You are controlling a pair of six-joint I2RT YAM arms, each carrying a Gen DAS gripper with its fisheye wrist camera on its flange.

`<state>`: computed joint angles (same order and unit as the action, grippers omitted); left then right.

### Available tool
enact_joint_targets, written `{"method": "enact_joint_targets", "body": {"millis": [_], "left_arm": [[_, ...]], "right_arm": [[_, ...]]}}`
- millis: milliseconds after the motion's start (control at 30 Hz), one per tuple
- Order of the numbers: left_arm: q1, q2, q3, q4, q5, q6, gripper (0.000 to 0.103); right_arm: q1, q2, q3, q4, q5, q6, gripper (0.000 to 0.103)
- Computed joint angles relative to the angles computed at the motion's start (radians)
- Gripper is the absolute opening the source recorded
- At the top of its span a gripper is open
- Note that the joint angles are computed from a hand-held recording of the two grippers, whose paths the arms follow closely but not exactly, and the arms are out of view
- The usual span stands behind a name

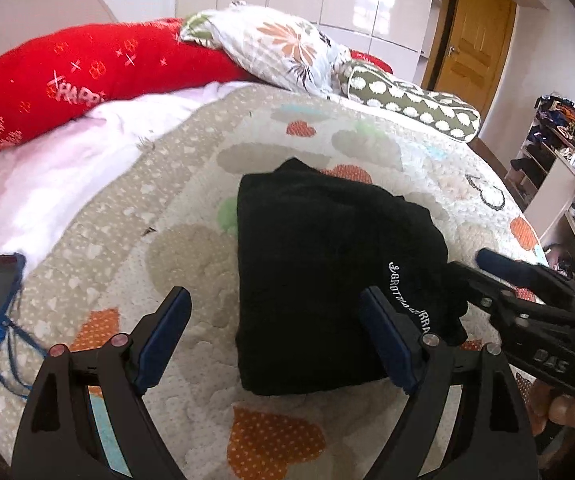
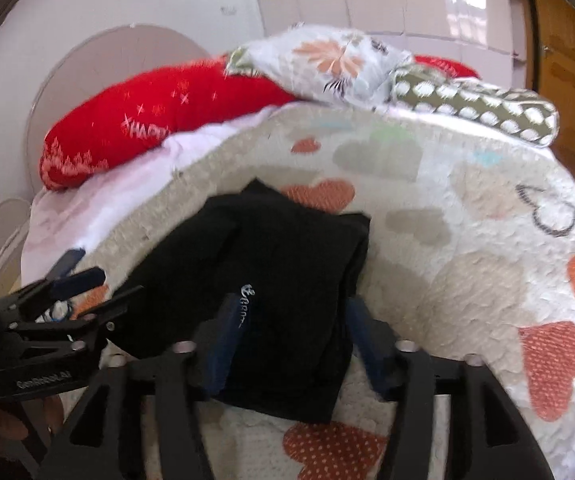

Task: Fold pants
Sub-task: 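Open both grippers and withdraw from the folded pants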

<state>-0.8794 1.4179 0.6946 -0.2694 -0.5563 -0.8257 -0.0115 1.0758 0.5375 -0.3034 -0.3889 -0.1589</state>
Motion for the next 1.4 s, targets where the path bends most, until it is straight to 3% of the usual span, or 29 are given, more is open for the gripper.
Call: {"method": "enact_joint_targets", "body": {"millis": [267,533,833,1400], "left_arm": [[-0.094,-0.036,0.011,-0.097,-0.137,-0.069,0.088],[-0.142,-0.085,0.009,-0.173,-0.196,-0.131,0.088],[-0.196,-0.079,0.035,-0.264,-0.236,-0.190,0.088],[-0.229,-0.086,0.045,-0.300,-0.233,-0.227,0.088]], "right_arm": [[0.051,-0.146,-0.023,-0.052,0.086,0.054,0.070],[0.032,-0.235,-0.038,-0.118,0.062,0.055,0.081],[0.063,-0.308,-0.042,-0.179,0.077,0.061,0.082],[0.043,-0.334,-0.041,-0.235,0.054,0.041,0.082]]}}
